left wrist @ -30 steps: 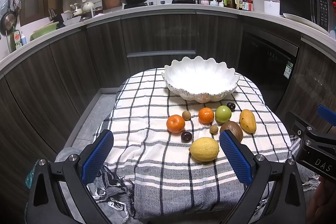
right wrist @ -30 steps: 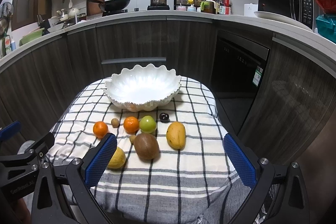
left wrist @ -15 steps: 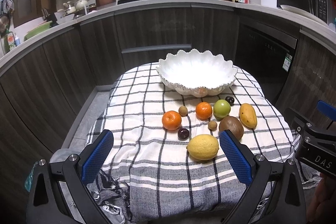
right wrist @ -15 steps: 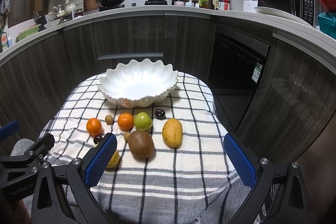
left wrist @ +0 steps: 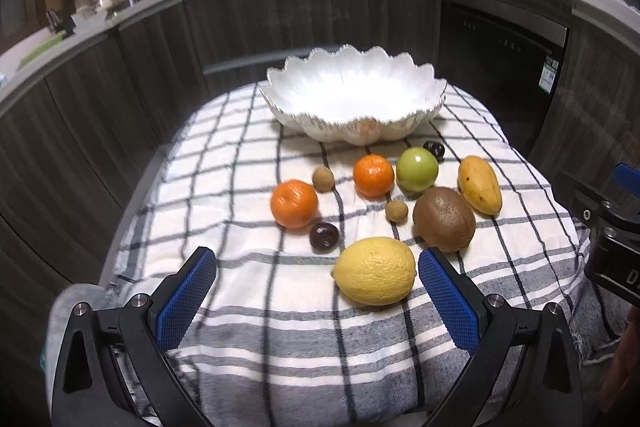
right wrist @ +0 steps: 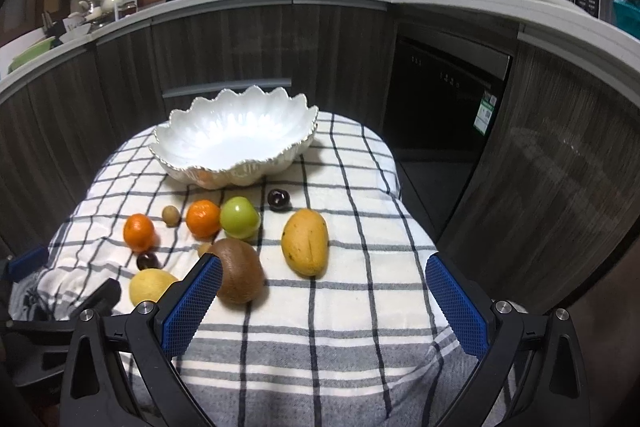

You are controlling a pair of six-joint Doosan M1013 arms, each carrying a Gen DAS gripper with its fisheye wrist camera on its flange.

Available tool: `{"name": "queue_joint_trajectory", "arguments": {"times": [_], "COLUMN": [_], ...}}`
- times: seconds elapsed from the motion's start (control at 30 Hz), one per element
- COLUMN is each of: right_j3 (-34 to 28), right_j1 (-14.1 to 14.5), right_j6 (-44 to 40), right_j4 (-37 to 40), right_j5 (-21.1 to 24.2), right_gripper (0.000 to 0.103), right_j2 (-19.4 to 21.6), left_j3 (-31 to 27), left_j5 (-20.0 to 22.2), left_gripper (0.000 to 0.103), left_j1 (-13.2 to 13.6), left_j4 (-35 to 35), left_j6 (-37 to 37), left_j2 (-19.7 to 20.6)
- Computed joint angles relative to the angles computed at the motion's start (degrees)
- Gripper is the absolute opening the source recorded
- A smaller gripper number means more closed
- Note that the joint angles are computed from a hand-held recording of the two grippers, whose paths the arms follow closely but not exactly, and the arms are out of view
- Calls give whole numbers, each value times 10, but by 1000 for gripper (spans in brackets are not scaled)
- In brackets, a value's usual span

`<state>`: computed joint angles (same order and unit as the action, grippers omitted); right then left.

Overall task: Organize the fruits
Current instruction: 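Lower the left tool onto the yellow lemon and close its fingers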

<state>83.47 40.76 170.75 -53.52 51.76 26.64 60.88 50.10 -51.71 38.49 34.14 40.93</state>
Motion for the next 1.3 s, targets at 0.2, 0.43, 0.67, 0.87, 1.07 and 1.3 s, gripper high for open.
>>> {"name": "queue_joint_trajectory", "arguments": {"times": [0.2,0.43,0.67,0.87,1.07,1.3], "right_j3": [0,-12,-18,-20,-22,-26], "right_j1": [-12,-23,-31,-36,-38,-34], "right_j6": [-6,-27,-43,-51,-56,-64], "right_j4": [34,67,96,117,125,117], "right_j5": [-3,9,7,7,7,10], "right_gripper": [103,103,103,103,103,103], "right_j2": [6,20,29,34,36,35], "left_j3": [-27,-57,-74,-87,-91,-70], "left_j5": [2,21,29,35,31,12], "left_gripper": [103,100,96,80,68,67], "left_j1": [4,10,15,19,21,22], "left_j4": [-48,-84,-122,-167,-187,-176], "left_j6": [47,85,118,157,174,165], "left_j2": [24,50,65,76,78,62]}}
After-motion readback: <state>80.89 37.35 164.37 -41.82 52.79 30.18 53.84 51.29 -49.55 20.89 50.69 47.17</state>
